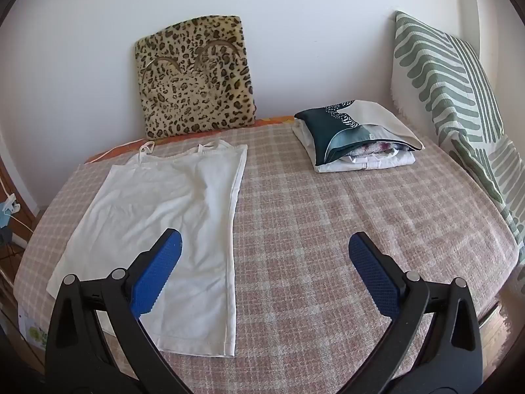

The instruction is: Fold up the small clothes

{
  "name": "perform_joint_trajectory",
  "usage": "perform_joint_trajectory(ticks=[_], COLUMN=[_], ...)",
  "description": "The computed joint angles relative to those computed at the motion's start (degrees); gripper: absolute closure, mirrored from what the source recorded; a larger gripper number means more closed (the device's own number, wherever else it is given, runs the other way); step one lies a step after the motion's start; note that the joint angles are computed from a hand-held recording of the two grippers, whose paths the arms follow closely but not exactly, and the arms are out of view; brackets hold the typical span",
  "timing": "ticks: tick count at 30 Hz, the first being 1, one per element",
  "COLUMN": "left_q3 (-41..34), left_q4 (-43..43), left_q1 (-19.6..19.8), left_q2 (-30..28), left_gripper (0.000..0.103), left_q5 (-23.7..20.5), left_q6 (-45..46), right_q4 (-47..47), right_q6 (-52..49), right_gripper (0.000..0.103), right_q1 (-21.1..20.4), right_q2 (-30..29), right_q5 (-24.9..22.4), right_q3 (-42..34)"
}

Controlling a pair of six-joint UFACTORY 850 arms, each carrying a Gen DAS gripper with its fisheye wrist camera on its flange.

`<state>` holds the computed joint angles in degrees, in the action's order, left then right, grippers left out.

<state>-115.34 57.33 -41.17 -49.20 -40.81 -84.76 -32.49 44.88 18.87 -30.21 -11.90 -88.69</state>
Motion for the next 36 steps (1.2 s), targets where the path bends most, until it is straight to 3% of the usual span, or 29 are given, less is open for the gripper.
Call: perform_joint_trajectory(ticks=[36], left_q3=[-0.5], left_q4=[1.6], left_q1=[-0.7], left_q2=[0.1], left_gripper=[0.000], left_q5=[-0.7], left_q6=[0.3], right_q4=[2.3], right_q6=[-2.4], right_gripper=[0.000], right_q1=[0.2], right_q2=[-0.5], right_q5=[-0.3], right_q3=[-0.4])
